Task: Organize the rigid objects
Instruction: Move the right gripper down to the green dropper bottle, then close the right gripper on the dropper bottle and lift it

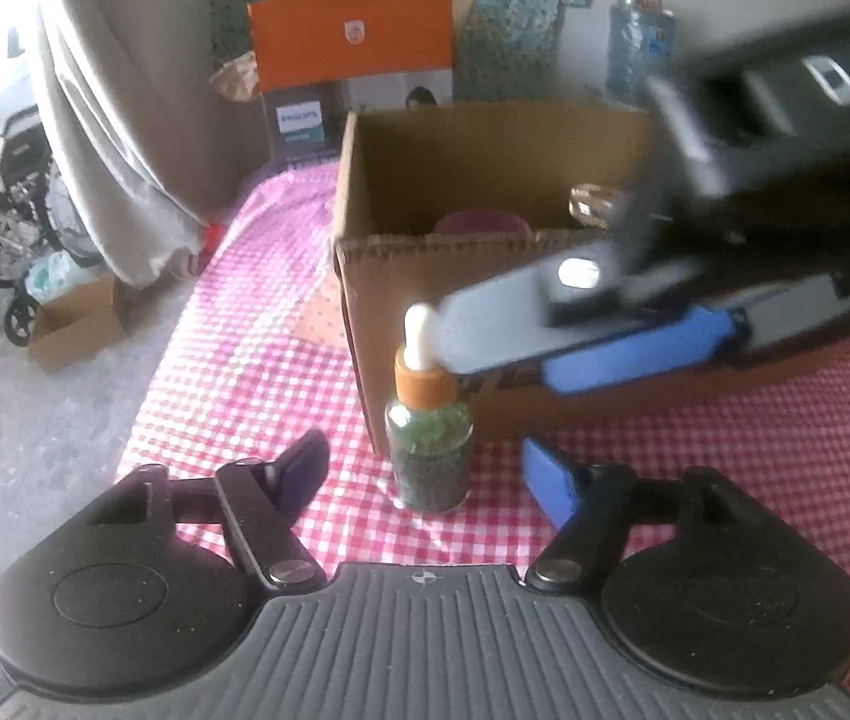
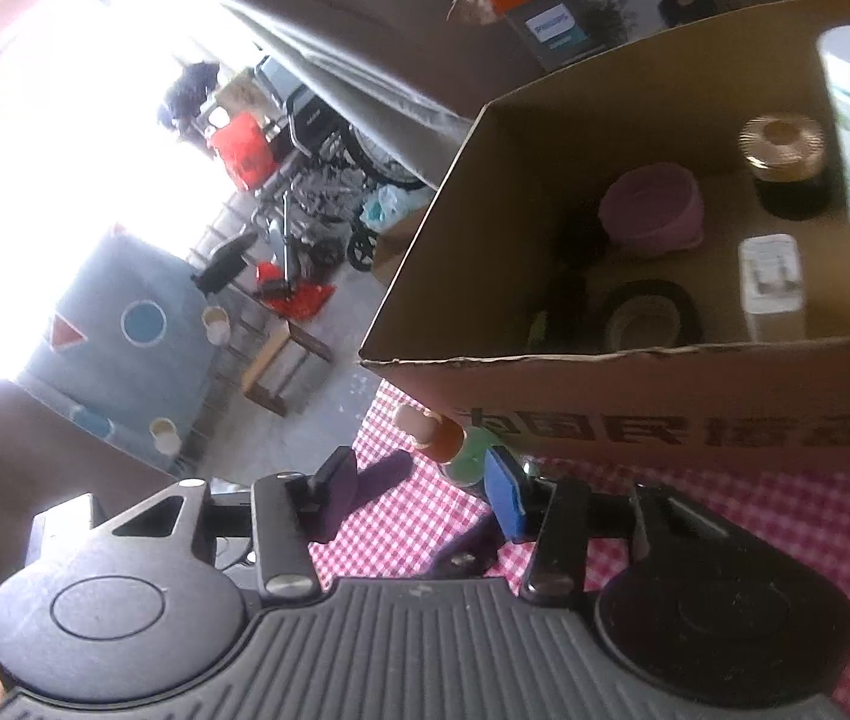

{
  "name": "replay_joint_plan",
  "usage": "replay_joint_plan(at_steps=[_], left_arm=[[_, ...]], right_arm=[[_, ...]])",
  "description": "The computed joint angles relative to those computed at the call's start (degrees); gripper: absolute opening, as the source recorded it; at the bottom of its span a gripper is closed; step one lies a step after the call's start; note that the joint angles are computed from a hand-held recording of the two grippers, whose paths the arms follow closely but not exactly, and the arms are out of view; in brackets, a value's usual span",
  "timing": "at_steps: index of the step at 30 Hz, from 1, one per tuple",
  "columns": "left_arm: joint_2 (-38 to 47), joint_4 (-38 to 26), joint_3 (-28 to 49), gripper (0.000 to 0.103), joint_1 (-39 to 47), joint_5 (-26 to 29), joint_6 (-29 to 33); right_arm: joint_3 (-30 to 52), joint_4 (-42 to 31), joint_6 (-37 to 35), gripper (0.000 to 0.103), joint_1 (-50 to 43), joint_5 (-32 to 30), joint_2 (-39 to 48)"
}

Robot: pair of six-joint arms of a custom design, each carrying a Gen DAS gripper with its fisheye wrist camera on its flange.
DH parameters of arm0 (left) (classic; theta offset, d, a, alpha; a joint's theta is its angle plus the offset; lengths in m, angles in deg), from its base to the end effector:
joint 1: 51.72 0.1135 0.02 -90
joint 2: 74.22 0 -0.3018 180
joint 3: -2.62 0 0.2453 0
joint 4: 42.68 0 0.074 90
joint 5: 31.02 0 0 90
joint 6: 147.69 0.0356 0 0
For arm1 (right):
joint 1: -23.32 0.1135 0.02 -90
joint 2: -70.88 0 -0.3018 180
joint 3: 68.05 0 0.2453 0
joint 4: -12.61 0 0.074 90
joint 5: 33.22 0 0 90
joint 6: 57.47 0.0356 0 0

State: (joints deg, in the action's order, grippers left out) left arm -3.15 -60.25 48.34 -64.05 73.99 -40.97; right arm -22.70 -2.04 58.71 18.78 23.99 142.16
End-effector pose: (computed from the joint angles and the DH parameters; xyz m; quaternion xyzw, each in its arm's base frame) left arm 0.2160 -0.0567 0.2201 0.2785 0.8668 -0.1045 0.4003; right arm 0.2235 0.0016 0.2245 0.1171 0.8716 0.3271 0.3458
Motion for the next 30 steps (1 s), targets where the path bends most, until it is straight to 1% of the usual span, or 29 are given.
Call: replay_joint_plan(at_steps=[1, 5, 6, 7, 8, 9, 10, 11, 17, 20, 24, 27, 30], left_arm=[[0.5, -0.1, 0.1, 0.064, 0.4, 0.6, 0.0], [2.1, -0.8, 0.8, 0.056, 1.8, 2.6, 0.2], [2.4, -0.6, 0.7, 0.053, 1.9, 2.8, 0.2], [2.6, -0.7, 0.8, 0.047, 2.2, 3.2, 0.3], [3.0, -1.3, 1.2, 0.045, 2.5, 3.6, 0.2], [3.4, -1.5, 1.6, 0.041, 2.6, 3.9, -0.1], [3.7, -1.9, 1.8, 0.035, 3.1, 4.8, -0.2], [3.8, -2.5, 2.2, 0.033, 3.5, 5.7, -0.2], [3.5, -4.6, 2.5, 0.031, 3.4, 7.4, 0.7], [2.2, -5.5, 1.7, 0.031, 2.5, 8.1, 1.3], [0.7, -7.1, 0.9, 0.031, 0.7, 8.9, 1.8], [-0.6, -7.3, 0.1, 0.031, -1.9, 8.5, 1.6], [-1.2, -7.2, -0.4, 0.031, -3.4, 8.0, 1.6]], right_arm=[[0.3, 0.3, 0.0, 0.048, 1.1, 1.1, 0.7], [1.7, 0.3, -1.0, 0.044, 4.6, 5.9, 2.2], [1.9, 0.4, -1.2, 0.043, 5.3, 6.9, 2.5], [2.2, 0.2, -1.4, 0.042, 5.7, 7.6, 2.7], [2.3, 0.3, -1.3, 0.041, 6.1, 8.2, 3.0], [2.4, 0.4, -1.2, 0.039, 6.3, 8.4, 3.3], [2.8, 0.3, -1.0, 0.037, 6.4, 8.5, 3.7], [3.1, 0.2, -1.0, 0.036, 6.4, 8.5, 3.9], [3.2, -1.0, -1.0, 0.034, 6.6, 9.6, 2.6], [2.6, -2.9, -1.9, 0.034, 6.3, 10.8, 0.5], [1.6, -6.0, -3.2, 0.031, 5.3, 12.3, -2.8], [0.5, -8.0, -4.4, 0.03, 3.9, 13.3, -5.5], [-0.6, -8.9, -5.1, 0.029, 2.0, 13.0, -6.9]])
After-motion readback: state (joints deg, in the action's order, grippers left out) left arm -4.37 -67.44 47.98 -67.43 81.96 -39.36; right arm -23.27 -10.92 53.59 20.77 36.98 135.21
